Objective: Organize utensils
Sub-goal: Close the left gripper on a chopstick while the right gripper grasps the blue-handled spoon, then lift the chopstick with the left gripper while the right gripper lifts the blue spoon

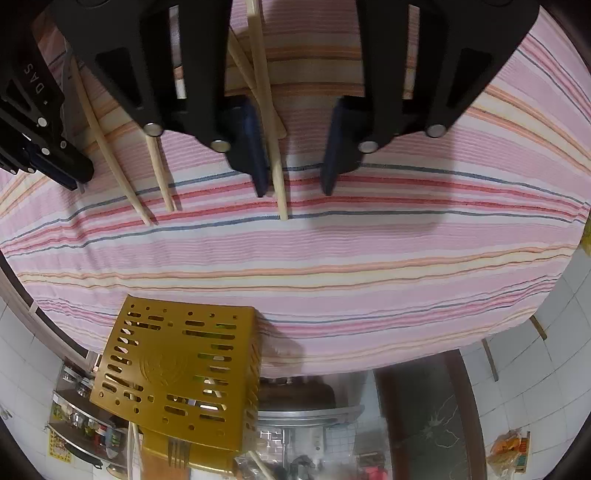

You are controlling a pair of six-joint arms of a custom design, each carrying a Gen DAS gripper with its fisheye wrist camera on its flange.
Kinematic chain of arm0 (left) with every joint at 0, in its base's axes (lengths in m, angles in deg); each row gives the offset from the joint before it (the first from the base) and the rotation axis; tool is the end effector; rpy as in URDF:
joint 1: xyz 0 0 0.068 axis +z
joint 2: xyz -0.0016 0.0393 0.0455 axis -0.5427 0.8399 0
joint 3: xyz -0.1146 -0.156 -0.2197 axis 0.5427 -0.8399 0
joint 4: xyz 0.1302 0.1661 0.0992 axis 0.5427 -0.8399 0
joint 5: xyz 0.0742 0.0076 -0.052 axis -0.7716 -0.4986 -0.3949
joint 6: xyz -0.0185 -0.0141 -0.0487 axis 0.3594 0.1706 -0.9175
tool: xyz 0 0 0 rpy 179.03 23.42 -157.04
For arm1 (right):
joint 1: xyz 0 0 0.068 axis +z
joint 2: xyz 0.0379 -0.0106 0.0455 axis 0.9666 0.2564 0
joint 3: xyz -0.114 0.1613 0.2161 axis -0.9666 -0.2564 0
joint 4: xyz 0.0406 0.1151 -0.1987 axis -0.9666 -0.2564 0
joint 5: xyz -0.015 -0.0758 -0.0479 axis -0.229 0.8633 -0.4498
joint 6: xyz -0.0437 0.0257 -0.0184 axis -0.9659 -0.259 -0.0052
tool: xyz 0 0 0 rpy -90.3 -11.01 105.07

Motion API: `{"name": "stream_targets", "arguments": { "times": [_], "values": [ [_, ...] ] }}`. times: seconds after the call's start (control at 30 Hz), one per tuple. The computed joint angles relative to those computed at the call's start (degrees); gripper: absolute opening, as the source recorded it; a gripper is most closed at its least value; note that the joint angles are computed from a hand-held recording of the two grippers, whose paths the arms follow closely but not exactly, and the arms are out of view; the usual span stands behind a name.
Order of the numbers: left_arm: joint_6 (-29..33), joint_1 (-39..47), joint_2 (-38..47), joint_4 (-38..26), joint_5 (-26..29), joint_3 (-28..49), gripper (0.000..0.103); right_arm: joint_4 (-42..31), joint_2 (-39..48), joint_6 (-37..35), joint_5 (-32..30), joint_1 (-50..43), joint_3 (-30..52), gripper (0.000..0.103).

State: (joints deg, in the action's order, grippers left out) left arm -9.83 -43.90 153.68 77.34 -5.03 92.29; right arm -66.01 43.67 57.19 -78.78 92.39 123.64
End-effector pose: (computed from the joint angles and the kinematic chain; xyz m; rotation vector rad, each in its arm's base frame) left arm 0.3307 -0.0631 0.1780 0.2048 2.4484 -0.0456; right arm 0.2737 0.0778 0.1811 0.1315 2.4080 0.0633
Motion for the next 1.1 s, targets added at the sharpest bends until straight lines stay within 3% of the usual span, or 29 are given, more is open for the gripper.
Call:
{"name": "stream_targets", "arguments": {
  "times": [0.2, 0.5, 1.1],
  "values": [
    [-0.32, 0.96, 0.58, -1.21, 0.58, 1.29, 0.007, -0.07, 0.29, 0.11, 0.84, 0.43, 0.18, 0.013],
    [-0.43, 1.49, 0.11, 0.11, 2.01, 0.7, 0.006, 0.15, 0.27, 0.26, 1.07, 0.43, 0.03, 0.013],
    [1.46, 1.82, -9.72, 7.4, 2.04, -7.93, 0.005, 3.28, -3.62, 1.74, 1.66, -1.19, -2.96, 0.012]
  ]
}}
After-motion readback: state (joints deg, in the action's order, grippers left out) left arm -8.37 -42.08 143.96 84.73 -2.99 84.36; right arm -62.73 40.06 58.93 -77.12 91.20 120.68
